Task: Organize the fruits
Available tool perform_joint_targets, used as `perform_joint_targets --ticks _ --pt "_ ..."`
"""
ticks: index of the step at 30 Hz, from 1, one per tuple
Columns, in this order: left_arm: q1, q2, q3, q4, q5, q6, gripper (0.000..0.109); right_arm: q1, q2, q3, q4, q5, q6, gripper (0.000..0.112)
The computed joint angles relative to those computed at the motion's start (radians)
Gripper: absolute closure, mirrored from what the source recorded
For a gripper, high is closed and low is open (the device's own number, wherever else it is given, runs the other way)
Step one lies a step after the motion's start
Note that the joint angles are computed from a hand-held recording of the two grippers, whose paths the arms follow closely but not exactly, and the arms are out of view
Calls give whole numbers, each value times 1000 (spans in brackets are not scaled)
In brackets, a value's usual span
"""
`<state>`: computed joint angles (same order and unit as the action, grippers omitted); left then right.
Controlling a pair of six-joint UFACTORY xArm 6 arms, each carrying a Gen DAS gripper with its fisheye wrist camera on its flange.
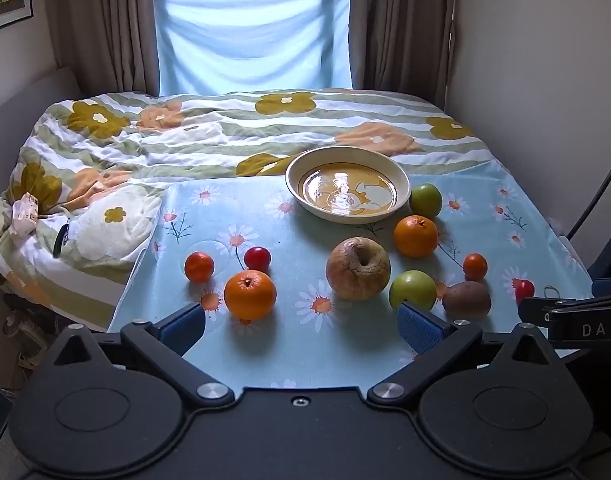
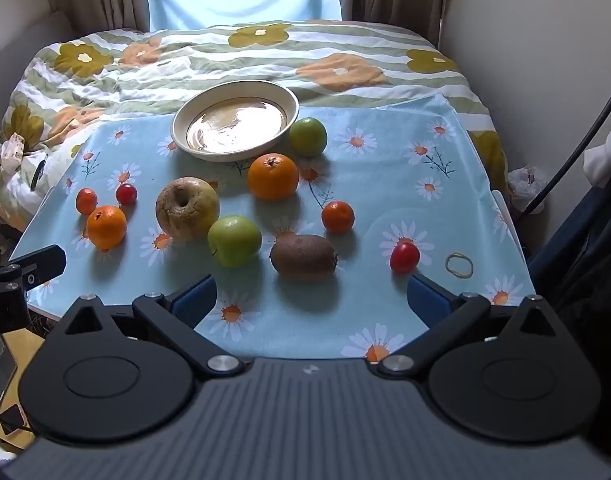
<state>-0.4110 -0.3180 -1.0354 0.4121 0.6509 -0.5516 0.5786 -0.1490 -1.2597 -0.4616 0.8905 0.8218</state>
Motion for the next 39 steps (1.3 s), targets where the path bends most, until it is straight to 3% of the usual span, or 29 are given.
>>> perform_joint_targets --ticks 39 --pt "15 -3 5 -7 -8 11 6 0 -4 8 -5 -2 4 9"
